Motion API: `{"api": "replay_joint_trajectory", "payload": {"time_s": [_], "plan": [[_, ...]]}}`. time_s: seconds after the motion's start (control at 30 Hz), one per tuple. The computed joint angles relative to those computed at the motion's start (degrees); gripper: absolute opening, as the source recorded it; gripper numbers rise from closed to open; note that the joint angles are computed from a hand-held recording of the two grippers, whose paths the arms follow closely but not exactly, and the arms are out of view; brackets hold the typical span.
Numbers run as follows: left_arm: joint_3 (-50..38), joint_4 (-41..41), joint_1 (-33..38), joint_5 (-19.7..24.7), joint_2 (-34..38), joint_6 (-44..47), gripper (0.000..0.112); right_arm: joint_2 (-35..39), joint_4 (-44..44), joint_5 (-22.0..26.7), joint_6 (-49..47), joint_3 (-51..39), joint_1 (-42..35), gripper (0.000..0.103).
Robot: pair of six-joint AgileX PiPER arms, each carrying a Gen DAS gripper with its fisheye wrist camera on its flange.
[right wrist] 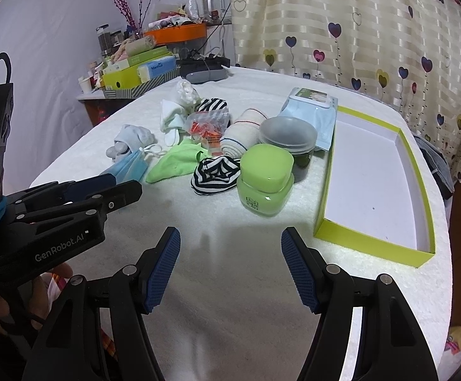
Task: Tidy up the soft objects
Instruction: 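Move both tools toward the blue mask and green cloth on the table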
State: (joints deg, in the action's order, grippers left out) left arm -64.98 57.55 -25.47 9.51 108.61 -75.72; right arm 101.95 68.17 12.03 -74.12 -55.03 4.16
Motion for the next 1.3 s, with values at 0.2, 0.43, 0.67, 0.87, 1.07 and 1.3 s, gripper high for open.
{"api": "replay_joint_trajectory", "payload": {"time_s": [0.2, 0.43, 0.67, 0.87, 1.07, 1.3], "plan": [[0.2, 0.77, 0.55, -0.67, -0.02, -1.42, 0.04, 0.02, 1.73, 0.78, -1.95, -0.23, -0.24, 0.067], [-0.12, -1.63, 1.51, 0.03, 0.35, 0.39, 0.04, -0.07, 1.89, 1.4, -2.31, -0.48, -0.19, 0.067], [0.3, 0.87, 2.22, -0.11, 0.43, -2.15, 0.04, 0.06, 1.5, 1.76, -1.9, -1.07, 0.1, 0.067], [0.6, 5.29, 2.82, -0.12, 0.45, -6.5, 0.04, 0.3, 0.09, 2.85, -0.87, -1.92, 0.44, 0.067], [0.56, 3.7, 4.03, -1.12, 0.62, -4.77, 0.04, 0.77, 0.51, 3.94, -1.53, -2.64, 0.7, 0.067], [1.12, 7.18, 4.43, -1.56, 0.4, -8.43, 0.04, 1.0, 0.72, 4.42, -1.81, -3.17, 1.15, 0.067]]}}
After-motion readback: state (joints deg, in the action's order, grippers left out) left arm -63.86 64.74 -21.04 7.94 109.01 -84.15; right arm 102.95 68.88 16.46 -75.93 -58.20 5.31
